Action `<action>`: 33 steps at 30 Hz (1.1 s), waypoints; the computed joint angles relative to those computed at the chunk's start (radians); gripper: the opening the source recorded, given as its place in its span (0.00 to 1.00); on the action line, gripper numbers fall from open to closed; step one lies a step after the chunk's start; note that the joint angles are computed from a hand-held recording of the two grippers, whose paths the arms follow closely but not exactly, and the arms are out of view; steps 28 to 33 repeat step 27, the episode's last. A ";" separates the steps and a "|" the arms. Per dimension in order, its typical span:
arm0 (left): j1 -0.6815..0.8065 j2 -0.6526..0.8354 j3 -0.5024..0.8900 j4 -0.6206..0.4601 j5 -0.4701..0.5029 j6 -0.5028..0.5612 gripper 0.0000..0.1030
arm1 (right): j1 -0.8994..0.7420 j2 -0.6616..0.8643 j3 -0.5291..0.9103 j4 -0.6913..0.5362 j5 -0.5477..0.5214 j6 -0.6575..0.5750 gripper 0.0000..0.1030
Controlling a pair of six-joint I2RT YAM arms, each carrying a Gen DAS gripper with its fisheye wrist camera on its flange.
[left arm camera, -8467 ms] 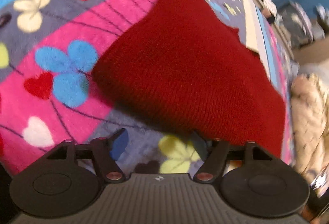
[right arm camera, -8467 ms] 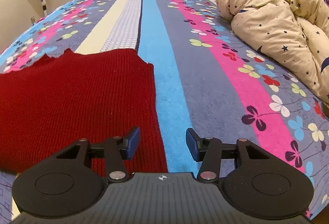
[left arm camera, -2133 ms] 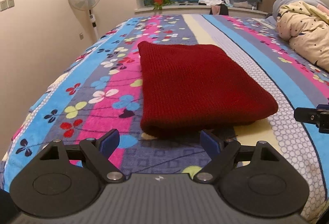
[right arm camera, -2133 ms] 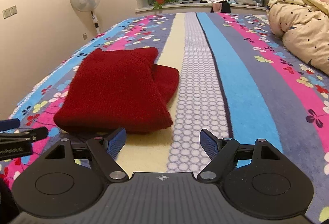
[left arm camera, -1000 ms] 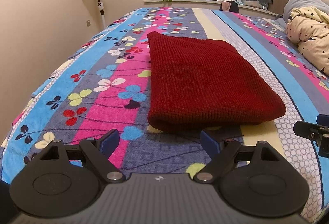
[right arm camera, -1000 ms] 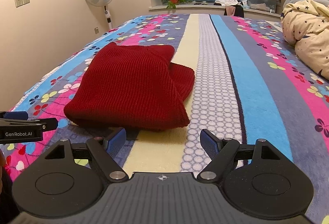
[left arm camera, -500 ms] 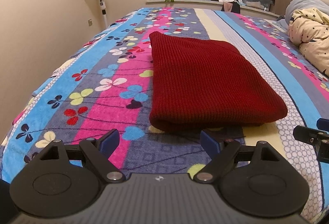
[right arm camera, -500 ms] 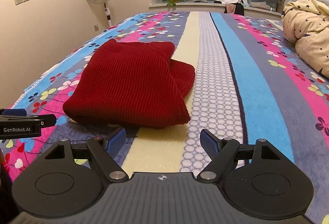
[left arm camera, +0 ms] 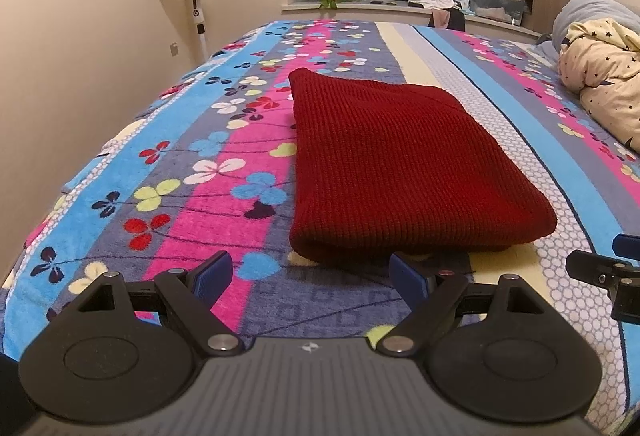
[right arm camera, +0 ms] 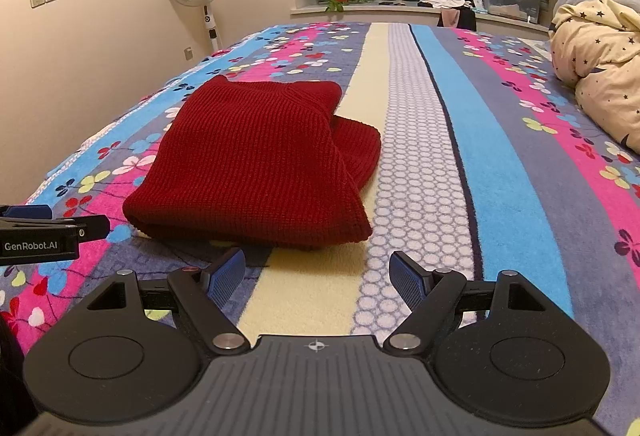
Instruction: Fold small clothes
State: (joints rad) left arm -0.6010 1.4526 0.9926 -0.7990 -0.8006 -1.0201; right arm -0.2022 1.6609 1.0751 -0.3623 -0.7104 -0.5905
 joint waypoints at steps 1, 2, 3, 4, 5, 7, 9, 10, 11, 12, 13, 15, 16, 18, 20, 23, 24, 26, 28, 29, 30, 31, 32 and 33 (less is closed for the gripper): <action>-0.002 0.002 0.004 -0.005 0.000 -0.004 0.87 | 0.000 0.000 0.001 -0.002 0.001 0.000 0.78; -0.002 0.000 0.004 -0.004 0.002 -0.005 0.87 | 0.000 0.000 0.001 -0.002 0.001 0.000 0.78; -0.002 0.000 0.004 -0.005 0.001 -0.006 0.87 | 0.000 0.000 0.002 -0.002 -0.001 -0.002 0.78; -0.002 0.001 0.004 -0.006 0.000 -0.006 0.87 | 0.000 0.000 0.001 -0.002 -0.001 -0.002 0.78; -0.002 0.000 0.004 -0.007 -0.001 -0.006 0.87 | -0.001 0.001 0.002 -0.002 -0.002 -0.004 0.78; -0.002 -0.001 0.003 -0.005 0.001 -0.006 0.87 | -0.003 0.004 0.006 -0.005 -0.004 -0.010 0.78; -0.003 -0.001 0.003 -0.004 0.001 -0.006 0.87 | -0.006 0.005 0.008 -0.009 -0.008 -0.017 0.78; -0.003 -0.001 0.004 -0.004 0.000 -0.005 0.87 | -0.007 0.005 0.009 -0.011 -0.009 -0.021 0.78; -0.004 -0.001 0.004 -0.003 0.000 -0.004 0.87 | -0.007 0.005 0.008 -0.011 -0.009 -0.023 0.78; -0.004 0.000 0.004 -0.002 -0.001 -0.002 0.87 | -0.007 0.005 0.008 -0.011 -0.009 -0.027 0.78; -0.005 0.000 0.004 -0.001 -0.002 -0.002 0.87 | -0.008 0.007 0.010 -0.013 -0.010 -0.031 0.78; -0.009 0.003 0.007 -0.001 -0.004 -0.004 0.87 | -0.011 0.008 0.012 -0.016 -0.013 -0.035 0.78; -0.010 0.005 0.008 -0.001 -0.004 -0.005 0.87 | -0.012 0.007 0.012 -0.018 -0.014 -0.037 0.78; -0.008 0.003 0.005 0.003 -0.003 -0.001 0.87 | -0.012 0.007 0.012 -0.017 -0.013 -0.037 0.78; -0.009 0.003 0.003 0.005 -0.004 0.000 0.87 | -0.014 0.007 0.014 -0.019 -0.015 -0.039 0.78; -0.010 0.004 0.005 0.004 -0.005 -0.002 0.87 | -0.015 0.008 0.015 -0.020 -0.016 -0.042 0.78; -0.009 0.003 0.004 0.006 -0.005 0.000 0.87 | -0.013 0.007 0.013 -0.018 -0.015 -0.039 0.78; -0.008 0.001 0.001 0.009 -0.004 0.004 0.87 | -0.015 0.007 0.015 -0.021 -0.017 -0.043 0.78; -0.007 0.001 0.001 0.010 -0.004 0.006 0.87 | -0.015 0.008 0.016 -0.023 -0.018 -0.045 0.78; -0.007 0.001 0.001 0.010 -0.004 0.006 0.87 | -0.015 0.008 0.016 -0.023 -0.018 -0.045 0.78; -0.007 0.001 0.001 0.010 -0.004 0.006 0.87 | -0.015 0.008 0.016 -0.023 -0.018 -0.045 0.78; -0.007 0.001 0.001 0.010 -0.004 0.006 0.87 | -0.015 0.008 0.016 -0.023 -0.018 -0.045 0.78; -0.007 0.001 0.001 0.010 -0.004 0.006 0.87 | -0.015 0.008 0.016 -0.023 -0.018 -0.045 0.78; -0.007 0.001 0.001 0.010 -0.004 0.006 0.87 | -0.015 0.008 0.016 -0.023 -0.018 -0.045 0.78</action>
